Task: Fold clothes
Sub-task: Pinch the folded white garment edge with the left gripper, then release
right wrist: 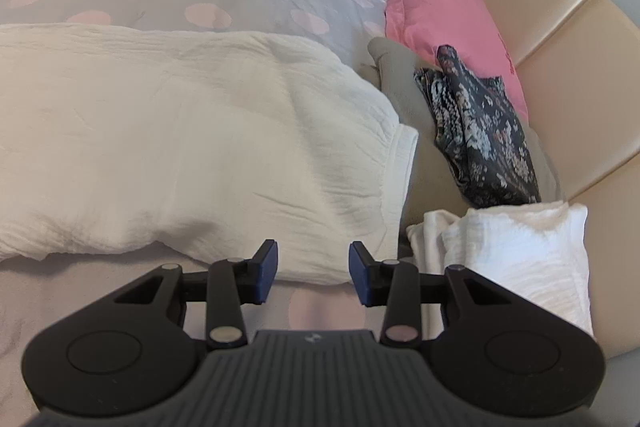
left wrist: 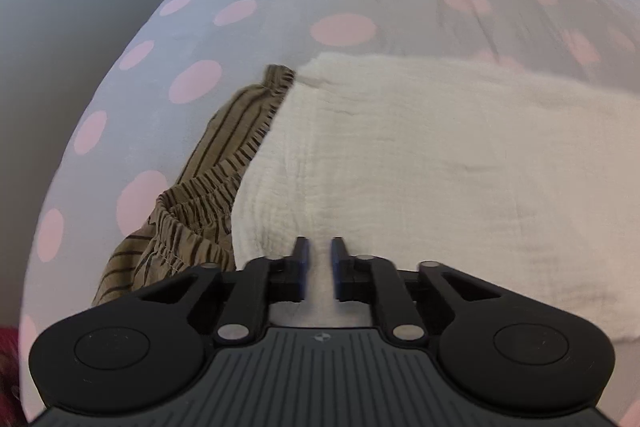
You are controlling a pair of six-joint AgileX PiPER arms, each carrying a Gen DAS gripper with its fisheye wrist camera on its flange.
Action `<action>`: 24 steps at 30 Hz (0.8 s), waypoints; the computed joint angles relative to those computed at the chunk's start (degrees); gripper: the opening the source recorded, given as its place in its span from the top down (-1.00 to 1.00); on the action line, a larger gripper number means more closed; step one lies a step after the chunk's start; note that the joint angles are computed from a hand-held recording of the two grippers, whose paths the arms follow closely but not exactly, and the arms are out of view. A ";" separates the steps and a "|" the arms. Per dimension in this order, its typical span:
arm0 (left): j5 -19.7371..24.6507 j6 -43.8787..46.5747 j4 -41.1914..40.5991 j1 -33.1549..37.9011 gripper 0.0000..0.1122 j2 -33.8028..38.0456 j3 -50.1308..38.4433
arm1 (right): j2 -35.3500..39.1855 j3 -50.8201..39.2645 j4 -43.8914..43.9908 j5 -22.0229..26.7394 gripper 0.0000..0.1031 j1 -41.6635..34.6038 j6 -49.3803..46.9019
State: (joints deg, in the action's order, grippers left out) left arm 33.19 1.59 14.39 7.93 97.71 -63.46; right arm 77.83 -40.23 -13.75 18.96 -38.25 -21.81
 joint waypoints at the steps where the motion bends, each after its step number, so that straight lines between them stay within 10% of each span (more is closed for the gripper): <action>1: -1.46 -3.41 4.48 -1.15 0.97 -0.73 1.41 | 0.65 0.04 -2.65 -0.24 0.18 0.55 3.16; 9: -2.51 -24.55 24.82 -3.82 0.99 -2.57 1.35 | 2.84 0.05 -14.99 -0.86 0.18 3.15 17.90; 15: -3.05 -21.96 23.04 -3.61 0.93 -1.63 2.29 | 4.37 -0.82 -16.20 -0.35 0.18 3.22 20.07; 19: -4.71 -16.12 16.90 -0.91 0.03 -3.42 2.82 | 4.98 -0.83 -18.10 -0.53 0.18 3.56 22.19; 24: -2.96 -7.54 5.15 2.76 -0.05 -4.20 1.15 | 4.98 -0.48 -18.22 -1.25 0.18 3.89 21.85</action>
